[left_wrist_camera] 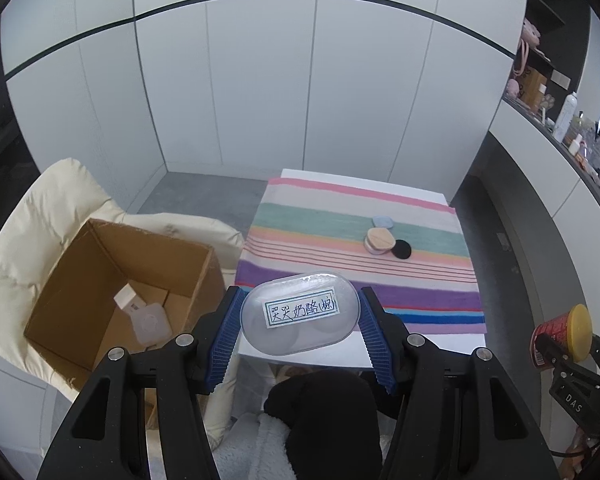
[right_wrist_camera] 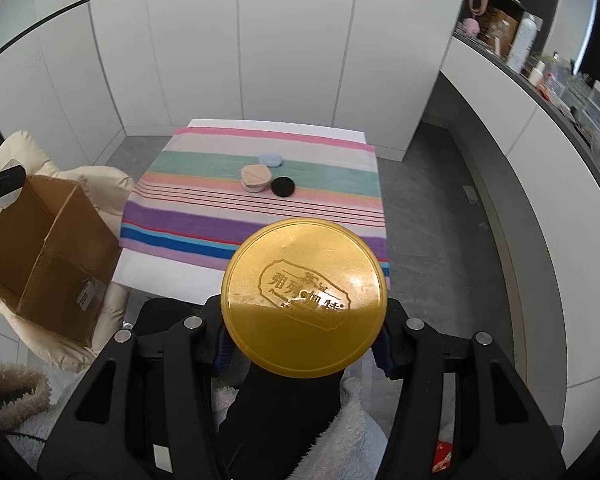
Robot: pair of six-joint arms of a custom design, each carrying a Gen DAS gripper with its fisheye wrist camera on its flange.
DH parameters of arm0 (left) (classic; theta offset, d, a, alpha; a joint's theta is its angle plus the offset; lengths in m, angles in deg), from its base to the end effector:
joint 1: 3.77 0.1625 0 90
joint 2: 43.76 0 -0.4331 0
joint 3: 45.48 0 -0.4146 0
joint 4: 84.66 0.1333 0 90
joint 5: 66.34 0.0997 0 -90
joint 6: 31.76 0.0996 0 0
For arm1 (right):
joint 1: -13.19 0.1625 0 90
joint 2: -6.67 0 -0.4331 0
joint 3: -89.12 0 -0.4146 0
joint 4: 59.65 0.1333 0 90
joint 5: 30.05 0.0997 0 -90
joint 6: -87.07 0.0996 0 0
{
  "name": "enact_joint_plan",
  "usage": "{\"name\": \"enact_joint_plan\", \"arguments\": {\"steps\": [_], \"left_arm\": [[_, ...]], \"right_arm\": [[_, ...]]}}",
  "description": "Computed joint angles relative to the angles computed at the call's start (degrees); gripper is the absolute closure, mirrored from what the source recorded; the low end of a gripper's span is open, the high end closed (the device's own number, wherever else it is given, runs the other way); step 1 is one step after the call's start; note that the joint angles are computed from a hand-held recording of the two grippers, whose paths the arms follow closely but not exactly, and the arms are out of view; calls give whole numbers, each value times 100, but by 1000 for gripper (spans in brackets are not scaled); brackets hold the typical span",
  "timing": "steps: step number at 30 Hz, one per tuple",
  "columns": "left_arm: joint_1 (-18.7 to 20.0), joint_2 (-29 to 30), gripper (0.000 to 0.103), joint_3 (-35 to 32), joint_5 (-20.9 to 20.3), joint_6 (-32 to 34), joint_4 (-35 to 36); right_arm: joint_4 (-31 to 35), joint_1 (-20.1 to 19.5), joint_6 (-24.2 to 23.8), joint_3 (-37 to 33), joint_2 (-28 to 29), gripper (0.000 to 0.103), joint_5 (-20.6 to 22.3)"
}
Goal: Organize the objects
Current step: 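Lift the clear case and yellow-lidded jar and carry both toward the cardboard box, then open the left tool over the box while the right tool releases the jar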
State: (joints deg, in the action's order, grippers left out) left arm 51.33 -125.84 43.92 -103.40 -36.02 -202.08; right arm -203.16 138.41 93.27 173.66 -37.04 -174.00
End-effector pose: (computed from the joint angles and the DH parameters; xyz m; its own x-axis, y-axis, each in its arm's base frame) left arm -0.1603 -0.6017 0.5165 -0.6893 0.0623 -0.7218 0.4874 0.7770 -0.3984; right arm 0.4681 -0.5716 0.1554 -0.6405 -0.1072 0.7605 -0.4964 0.8134 -0.3034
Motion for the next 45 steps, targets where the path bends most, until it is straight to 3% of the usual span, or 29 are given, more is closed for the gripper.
{"name": "enact_joint_plan", "arguments": {"steps": [14, 26, 32, 45], "left_arm": [[298, -621, 44, 40, 641, -658, 592], [615, -1275, 44, -90, 1140, -1588, 1388], [751, -1355, 44, -169, 1344, -1700, 1508], [1302, -782, 44, -594, 819, -1480, 1477]], "right_arm": [[-20, 268, -816, -730, 806, 47, 875], [542, 618, -1553, -1802, 1802, 47, 1795], [839, 760, -1851, -2206, 2172, 47, 2213], [1408, 638, -1775, -2902, 2641, 47, 2461]]}}
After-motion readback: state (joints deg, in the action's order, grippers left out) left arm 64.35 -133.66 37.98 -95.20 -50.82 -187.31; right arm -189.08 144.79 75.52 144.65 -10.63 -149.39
